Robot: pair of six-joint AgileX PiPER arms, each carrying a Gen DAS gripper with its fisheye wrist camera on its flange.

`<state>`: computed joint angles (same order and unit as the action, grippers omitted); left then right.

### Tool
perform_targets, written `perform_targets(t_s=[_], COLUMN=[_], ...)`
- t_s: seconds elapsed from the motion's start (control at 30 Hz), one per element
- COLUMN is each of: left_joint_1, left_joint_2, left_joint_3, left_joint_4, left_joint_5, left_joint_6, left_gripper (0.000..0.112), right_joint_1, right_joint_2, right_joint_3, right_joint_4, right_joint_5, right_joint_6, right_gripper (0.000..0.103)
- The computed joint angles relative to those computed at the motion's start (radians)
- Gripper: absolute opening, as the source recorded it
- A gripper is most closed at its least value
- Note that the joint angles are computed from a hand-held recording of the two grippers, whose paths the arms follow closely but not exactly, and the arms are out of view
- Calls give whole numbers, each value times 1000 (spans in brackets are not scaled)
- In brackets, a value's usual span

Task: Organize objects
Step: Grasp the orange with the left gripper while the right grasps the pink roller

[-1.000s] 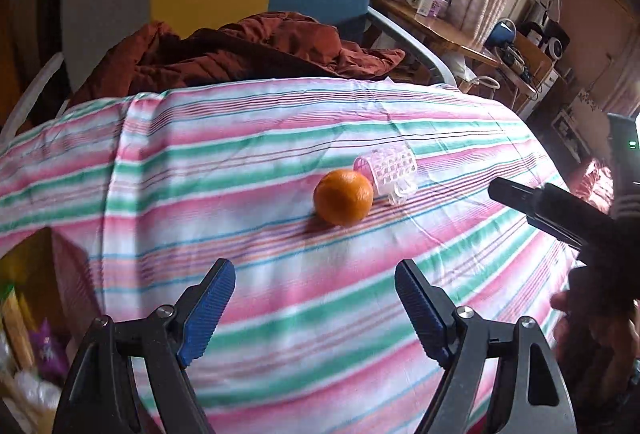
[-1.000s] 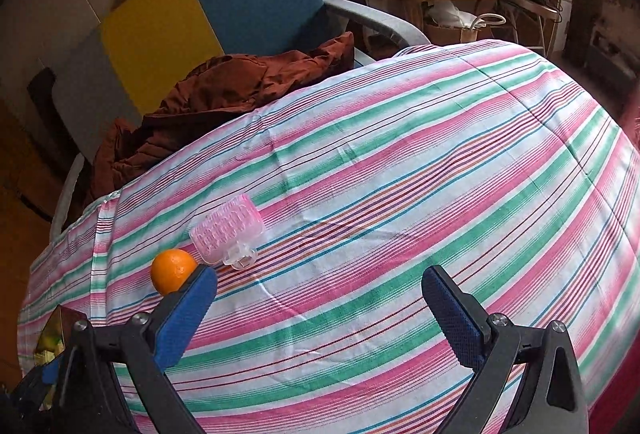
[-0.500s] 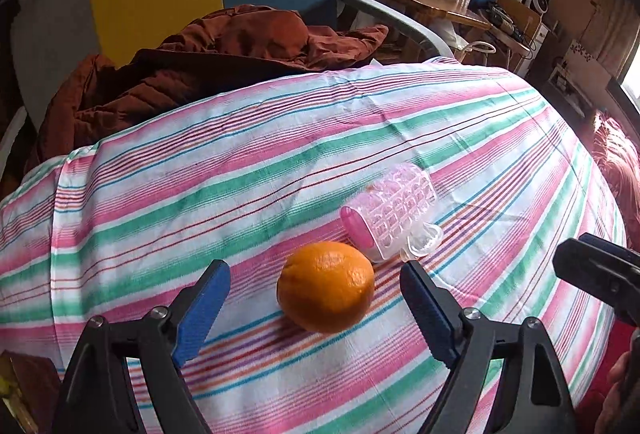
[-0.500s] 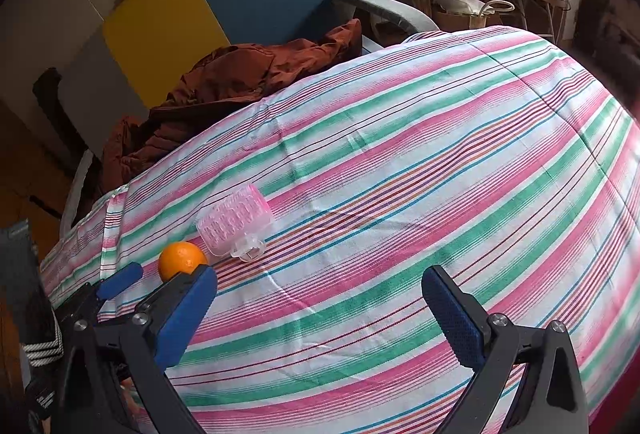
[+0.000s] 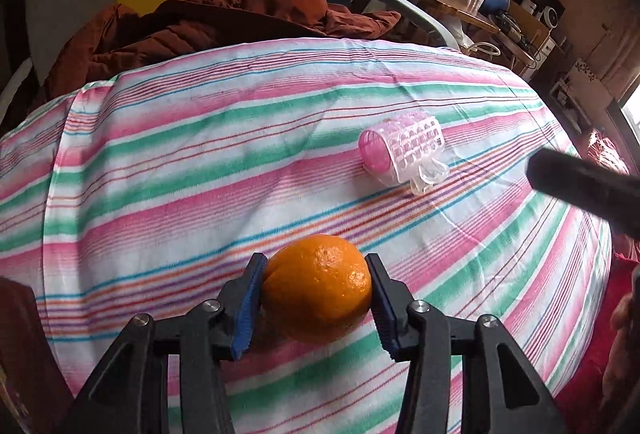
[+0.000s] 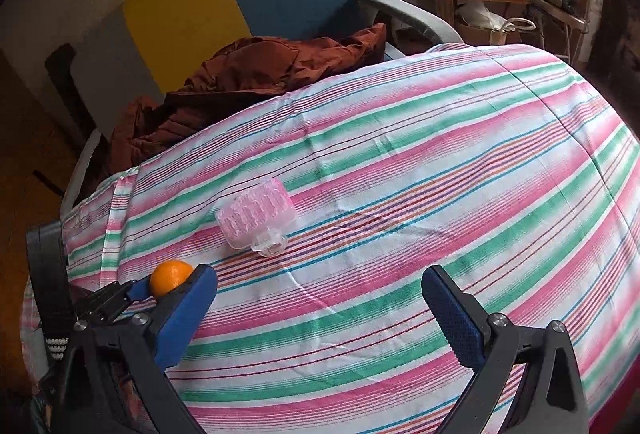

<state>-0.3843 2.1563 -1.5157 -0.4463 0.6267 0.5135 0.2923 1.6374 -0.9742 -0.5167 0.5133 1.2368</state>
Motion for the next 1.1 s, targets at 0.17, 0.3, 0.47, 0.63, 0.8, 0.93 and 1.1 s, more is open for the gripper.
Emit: perform_targets(t_s=[0.17, 0.3, 0.47, 0.63, 0.8, 0.93, 1.1], left_joint_1=[24, 23, 15, 23, 10, 9, 8], left_joint_2=[-61, -87, -92, -100, -135, -199, -311], left_joint_3=[118, 166, 177, 192, 249, 354, 525], left_joint_4=[-50, -59, -51, -61, -13, -19, -80], left_joint_5=[-44, -75, -94, -98, -132, -182, -267], left_joint_6=[18, 36, 35, 48, 2, 17, 86], left_gripper=[49, 49, 49, 49, 49, 49, 49], right_joint_1=[-13, -29, -44, -37, 1, 67, 173], right_joint_2=[163, 352, 458, 419, 315, 212, 135], right_joint_3=[-196, -382, -479, -409, -264, -128, 11], right_joint_4=[117, 200, 196, 242, 324, 381, 337], right_joint_5=[11, 84, 103, 77, 76, 62, -8], right_joint_6=[-315, -520, -545, -582, -577, -531, -357], right_gripper=[103, 103, 101, 67, 67, 67, 67])
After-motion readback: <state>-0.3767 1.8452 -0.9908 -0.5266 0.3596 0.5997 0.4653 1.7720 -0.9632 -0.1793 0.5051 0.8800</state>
